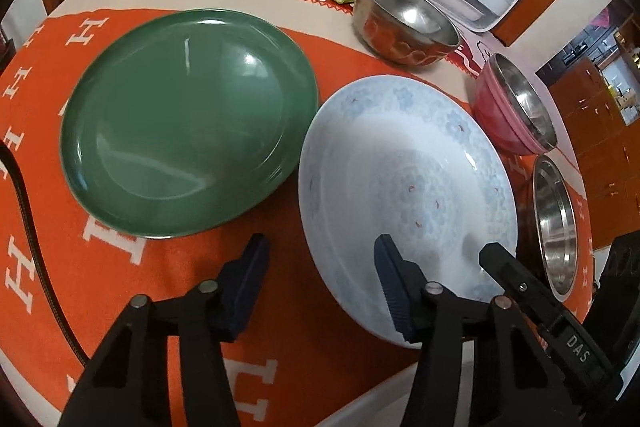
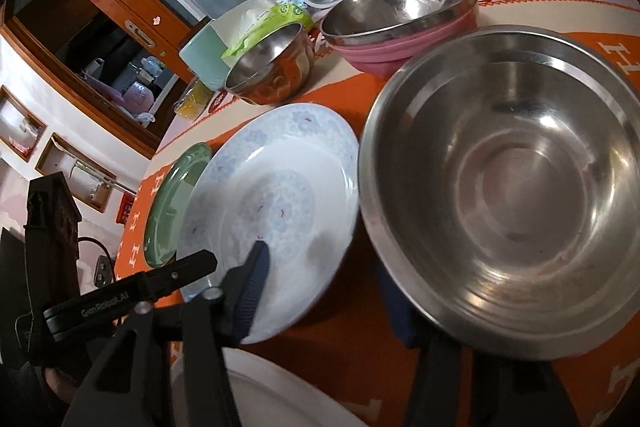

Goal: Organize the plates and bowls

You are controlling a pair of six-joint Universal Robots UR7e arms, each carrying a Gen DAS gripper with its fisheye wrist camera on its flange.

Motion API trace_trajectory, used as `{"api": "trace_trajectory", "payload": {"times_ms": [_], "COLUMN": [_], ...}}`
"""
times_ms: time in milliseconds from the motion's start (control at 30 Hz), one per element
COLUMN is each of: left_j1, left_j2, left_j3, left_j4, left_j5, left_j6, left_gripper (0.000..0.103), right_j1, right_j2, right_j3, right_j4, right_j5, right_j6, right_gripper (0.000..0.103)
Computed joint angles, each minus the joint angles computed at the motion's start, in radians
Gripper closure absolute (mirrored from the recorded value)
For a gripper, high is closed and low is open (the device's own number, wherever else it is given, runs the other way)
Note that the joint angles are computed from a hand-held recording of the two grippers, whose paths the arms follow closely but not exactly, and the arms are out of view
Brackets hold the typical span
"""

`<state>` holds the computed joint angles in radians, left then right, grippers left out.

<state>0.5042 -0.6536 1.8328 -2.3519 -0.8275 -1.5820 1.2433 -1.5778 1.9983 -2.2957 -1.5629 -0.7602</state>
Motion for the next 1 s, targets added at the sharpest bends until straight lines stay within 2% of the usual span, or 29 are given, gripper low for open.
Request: {"api": "trace_trajectory", "payload": {"times_ms": [167, 333, 433, 1000], "left_j1": [0.001, 0.003, 0.003, -0.009], "left_j2": [0.009, 0.021, 0.023, 0.026], "left_j3": [-0.009, -0.031, -0.039, -0.076], "left_j4": [-0.007, 0.026, 0.048, 0.14], "left_j5": [0.005, 0.009, 0.011, 0.005], "left_j6": [0.041, 0.047, 0.046, 0.061], "left_gripper": [0.063, 0.08, 0.08, 0.081], "right_j1": [-0.008, -0.007, -0.006, 0.0], "right_j2": [0.004, 0.007, 0.011, 0.011], "right_j3": [0.003, -0.001, -0.007, -0.014], "right_j4": [-0.03, -0.021, -0.007, 0.005], "right_j5": [0.0, 0.001, 0.002, -0.01], "right_j6": [0.015, 0.009, 0.002, -0.002], "right_gripper": [0.078, 0.082, 0.085, 0.086]}}
